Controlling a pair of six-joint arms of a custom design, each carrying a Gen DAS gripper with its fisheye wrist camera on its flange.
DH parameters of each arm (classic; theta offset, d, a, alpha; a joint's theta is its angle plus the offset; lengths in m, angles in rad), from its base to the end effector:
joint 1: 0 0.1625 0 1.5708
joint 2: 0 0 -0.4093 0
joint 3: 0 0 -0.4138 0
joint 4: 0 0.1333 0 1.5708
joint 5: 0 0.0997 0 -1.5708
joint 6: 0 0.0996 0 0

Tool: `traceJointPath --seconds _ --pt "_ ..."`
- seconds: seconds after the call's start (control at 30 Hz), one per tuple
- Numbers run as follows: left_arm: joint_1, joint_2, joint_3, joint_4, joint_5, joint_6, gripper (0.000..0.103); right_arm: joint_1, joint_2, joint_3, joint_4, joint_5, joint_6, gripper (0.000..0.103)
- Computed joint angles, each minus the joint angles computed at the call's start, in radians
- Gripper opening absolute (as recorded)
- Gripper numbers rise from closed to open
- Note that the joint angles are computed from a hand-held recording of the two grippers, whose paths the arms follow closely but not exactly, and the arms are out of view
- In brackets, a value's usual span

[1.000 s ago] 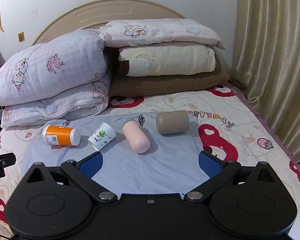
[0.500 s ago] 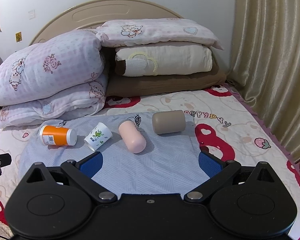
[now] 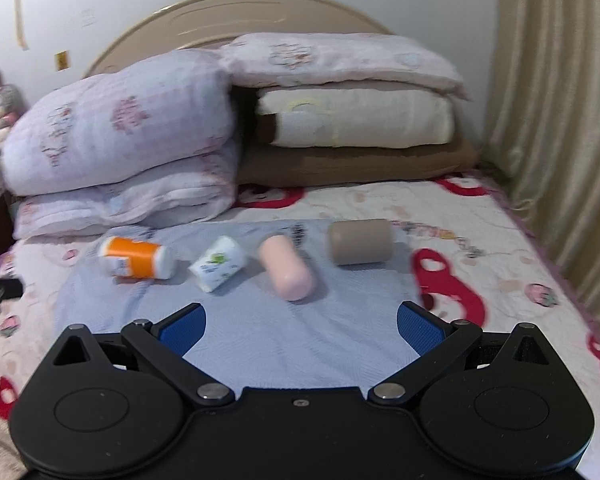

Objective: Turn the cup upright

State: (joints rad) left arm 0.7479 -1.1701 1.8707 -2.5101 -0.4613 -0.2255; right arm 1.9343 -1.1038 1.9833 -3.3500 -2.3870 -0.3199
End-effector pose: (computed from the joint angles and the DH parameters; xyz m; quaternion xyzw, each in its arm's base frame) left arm -0.2763 -0.5598 0.2531 0.1884 0.8251 -0.3494 0.4021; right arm 0.2571 -0.5051 0.2448 0.1144 -0.8366 0.4068 0.3486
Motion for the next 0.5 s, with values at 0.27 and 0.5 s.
traceJointPath --seconds 0.27,0.5 --pt "0.075 -0.006 -0.082 -0.121 -0.168 0.139 0.103 -0.024 -0.019 -0.075 0.191 0.277 -0.093 0.103" --pt "0.157 0.054 -0.177 -0.121 -0.253 0.184 0.103 -0.005 0.086 -0.244 0.421 0.362 -0.273 0.103"
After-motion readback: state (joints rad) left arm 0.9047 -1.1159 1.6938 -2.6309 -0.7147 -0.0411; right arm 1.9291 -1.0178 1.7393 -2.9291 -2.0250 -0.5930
